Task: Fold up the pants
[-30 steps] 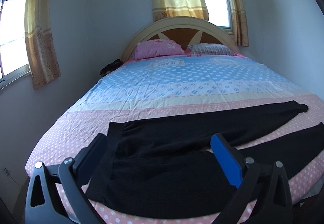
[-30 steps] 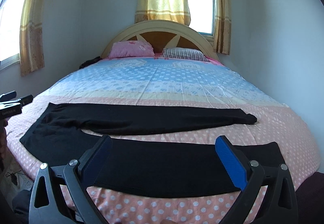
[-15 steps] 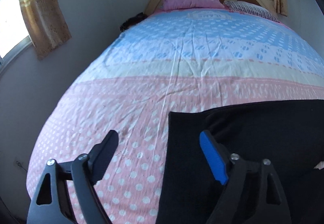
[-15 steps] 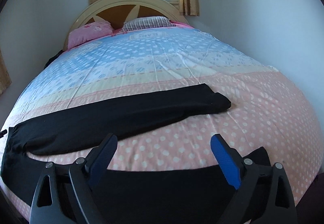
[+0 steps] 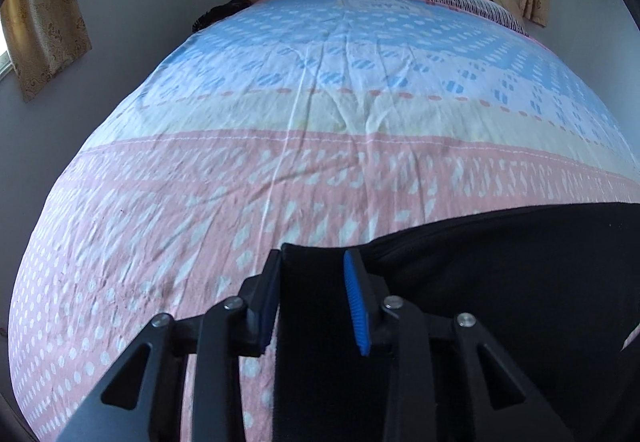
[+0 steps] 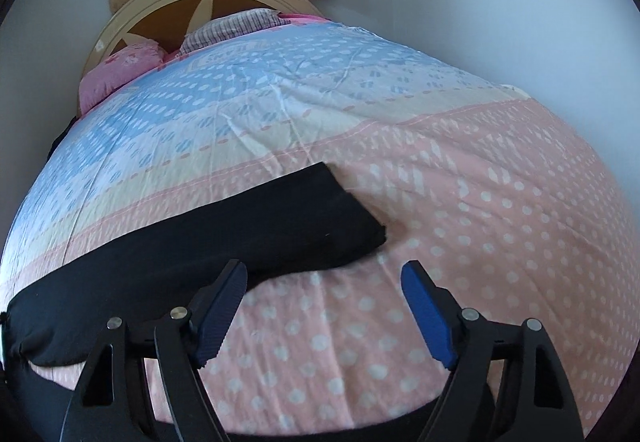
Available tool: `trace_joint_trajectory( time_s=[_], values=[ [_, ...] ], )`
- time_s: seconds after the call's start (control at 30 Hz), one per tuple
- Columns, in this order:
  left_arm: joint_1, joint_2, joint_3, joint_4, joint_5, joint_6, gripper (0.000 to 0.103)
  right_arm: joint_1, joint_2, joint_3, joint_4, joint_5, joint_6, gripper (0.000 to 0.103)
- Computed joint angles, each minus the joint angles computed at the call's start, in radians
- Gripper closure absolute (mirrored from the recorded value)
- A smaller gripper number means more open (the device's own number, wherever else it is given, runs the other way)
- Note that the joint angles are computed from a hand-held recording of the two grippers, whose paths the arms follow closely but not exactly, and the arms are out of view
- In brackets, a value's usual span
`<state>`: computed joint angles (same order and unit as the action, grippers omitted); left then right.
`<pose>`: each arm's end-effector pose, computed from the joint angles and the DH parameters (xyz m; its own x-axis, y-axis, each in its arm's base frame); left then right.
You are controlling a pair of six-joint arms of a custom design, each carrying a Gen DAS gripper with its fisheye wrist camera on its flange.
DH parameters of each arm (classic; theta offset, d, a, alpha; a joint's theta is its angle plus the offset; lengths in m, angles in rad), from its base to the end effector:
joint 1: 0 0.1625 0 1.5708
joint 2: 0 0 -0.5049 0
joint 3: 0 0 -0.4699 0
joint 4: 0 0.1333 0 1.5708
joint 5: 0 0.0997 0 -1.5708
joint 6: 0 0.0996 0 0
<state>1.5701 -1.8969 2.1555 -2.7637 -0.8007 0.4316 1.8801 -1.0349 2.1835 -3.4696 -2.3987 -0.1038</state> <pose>0.2024 -0.4094 0.5583 -0.6522 -0.2594 -0.7123 0.3008 0.7739 -0.5573 0.2304 -0.5240 0.1867 -0.7698 0.1988 0.6065 -0.3041 0.7213 -0.6223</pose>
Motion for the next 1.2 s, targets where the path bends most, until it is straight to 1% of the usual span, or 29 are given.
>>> trace_joint_trajectory(
  time_s=[0.07,0.13,0.23,0.3,0.33,0.43,0.6,0.7,0.73,0.8,0.83,0.87,0.9,0.93,1.03,1.1,1.2],
  values=[
    [-0.004,-0.003,0.008,-0.017,0.009,0.021,0.080,-0.028,-0.021,-0.010,0.028,0.014,0.029,0.022],
    [0.005,0.000,0.000,-0.019,-0.002,0.033,0.081,-0.052,-0.034,-0.027,0.058,0.014,0.039,0.022],
    [0.008,0.009,-0.008,-0.026,0.005,0.040,0.081,-0.080,-0.040,-0.059,0.102,0.022,0.025,0.022],
    [0.002,0.008,-0.002,-0.035,0.019,0.040,0.079,-0.095,-0.039,-0.082,0.132,0.047,0.018,0.022],
    [-0.005,0.016,-0.001,-0.052,0.039,0.048,0.077,-0.101,-0.037,-0.096,0.149,0.064,0.015,0.022],
    [-0.015,0.022,0.001,-0.054,0.056,0.047,0.073,-0.111,-0.018,-0.145,0.203,0.113,0.004,0.022],
    [-0.028,0.031,-0.003,-0.044,0.092,0.075,0.073,-0.123,0.049,-0.243,0.313,0.133,0.008,0.022],
    [-0.027,0.027,-0.016,0.004,0.091,0.051,0.076,-0.135,0.072,-0.278,0.376,0.175,0.020,0.023],
    [-0.029,0.027,-0.016,0.009,0.098,0.049,0.077,-0.135,0.079,-0.283,0.383,0.176,0.017,0.029],
    [-0.036,0.032,-0.014,0.003,0.116,0.068,0.082,-0.131,0.091,-0.291,0.390,0.171,-0.013,0.048],
    [-0.041,0.036,-0.010,-0.006,0.130,0.088,0.083,-0.133,0.089,-0.291,0.404,0.190,-0.018,0.077],
    [-0.044,0.037,-0.005,-0.014,0.136,0.111,0.088,-0.133,0.085,-0.286,0.406,0.204,-0.018,0.089],
    [-0.049,0.038,-0.003,-0.016,0.145,0.123,0.090,-0.131,0.081,-0.280,0.399,0.209,-0.022,0.090],
    [-0.055,0.038,-0.001,-0.019,0.151,0.126,0.091,-0.128,0.075,-0.272,0.388,0.208,-0.029,0.097],
    [-0.063,0.026,0.006,-0.041,0.141,0.141,0.092,-0.115,0.051,-0.234,0.321,0.224,-0.051,0.098],
    [-0.063,0.002,0.009,-0.052,0.099,0.133,0.092,-0.100,0.024,-0.192,0.244,0.252,-0.084,0.098],
    [-0.058,-0.059,0.017,-0.055,-0.002,0.117,0.092,-0.085,-0.021,-0.134,0.163,0.290,-0.106,0.098]
  ],
)
